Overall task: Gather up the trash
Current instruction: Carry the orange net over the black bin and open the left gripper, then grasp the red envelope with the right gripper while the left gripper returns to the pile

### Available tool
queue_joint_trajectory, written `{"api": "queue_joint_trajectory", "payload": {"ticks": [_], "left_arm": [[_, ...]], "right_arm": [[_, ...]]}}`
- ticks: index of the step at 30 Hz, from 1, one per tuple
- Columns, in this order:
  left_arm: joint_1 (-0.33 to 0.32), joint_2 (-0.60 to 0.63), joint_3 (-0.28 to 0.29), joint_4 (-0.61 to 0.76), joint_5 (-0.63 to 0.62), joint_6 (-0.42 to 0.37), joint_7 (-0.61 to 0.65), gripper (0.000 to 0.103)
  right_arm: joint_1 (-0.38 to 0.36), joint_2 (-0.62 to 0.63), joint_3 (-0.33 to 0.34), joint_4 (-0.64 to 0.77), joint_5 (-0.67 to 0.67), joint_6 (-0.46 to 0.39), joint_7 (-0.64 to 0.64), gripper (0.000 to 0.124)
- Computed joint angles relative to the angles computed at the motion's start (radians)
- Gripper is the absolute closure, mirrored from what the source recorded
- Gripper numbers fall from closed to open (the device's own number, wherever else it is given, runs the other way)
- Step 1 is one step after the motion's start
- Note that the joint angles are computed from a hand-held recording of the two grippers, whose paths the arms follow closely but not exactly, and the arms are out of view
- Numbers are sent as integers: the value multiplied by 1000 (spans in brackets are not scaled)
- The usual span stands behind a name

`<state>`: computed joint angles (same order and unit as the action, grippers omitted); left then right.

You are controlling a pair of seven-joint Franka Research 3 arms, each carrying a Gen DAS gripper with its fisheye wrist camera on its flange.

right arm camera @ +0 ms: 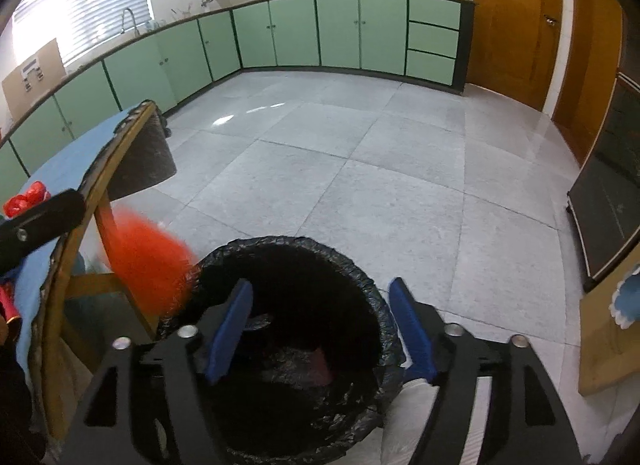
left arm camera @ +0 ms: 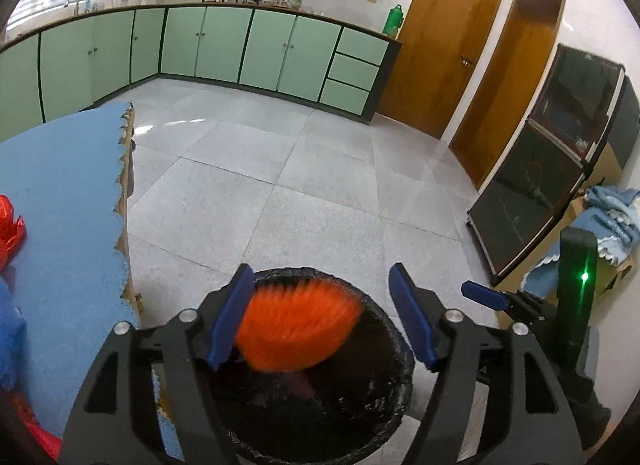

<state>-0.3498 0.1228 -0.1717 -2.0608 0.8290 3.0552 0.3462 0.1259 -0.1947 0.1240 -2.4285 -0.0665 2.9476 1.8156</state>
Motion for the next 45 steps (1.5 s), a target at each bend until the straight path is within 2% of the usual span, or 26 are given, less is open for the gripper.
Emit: {"api": "queue_joint_trajectory", "payload": {"ticks": [5, 7, 10, 14, 15, 18, 19, 23, 26, 30, 36, 45], "left_arm": [[6, -27, -3, -9, -12, 5, 2, 31], [3, -65, 9, -23, 78, 3, -82, 31], [29, -137, -13, -54, 181, -39, -181, 25], [94, -283, -62, -158, 256, -85, -277, 22], [112, -335, -76, -197, 268, -110, -301, 22], [149, -482, -104, -306, 244, -179, -309, 21], [153, -531, -109, -341, 221, -202, -298, 21], [158, -729, -123, -481, 108, -319, -247, 21], [158, -841, -131, -558, 22, -395, -202, 21], [162, -951, -145, -637, -83, -468, -152, 21], [169, -1079, -162, -714, -187, -555, -105, 21], [181, -1149, -172, -756, -238, -598, -89, 21]], "right_arm": [[-31, -35, 28, -11, -68, 6, 55, 44], [-34, -56, 37, -20, -75, 12, 59, 43], [-43, -94, 69, -32, -96, 35, 69, 36], [13, -127, 66, -44, -30, 79, 27, 30], [38, -132, 58, -46, -1, 89, 10, 29], [190, -136, -24, -47, 145, 122, -100, 28], [264, -135, -64, -43, 213, 134, -158, 28], [449, -120, -147, -19, 357, 161, -298, 27], [617, -103, -236, 10, 484, 153, -442, 27], [714, -72, -258, 44, 591, 134, -575, 27], [721, -25, -189, 91, 678, 80, -686, 27], [639, 33, -81, 146, 725, -4, -795, 27]]}}
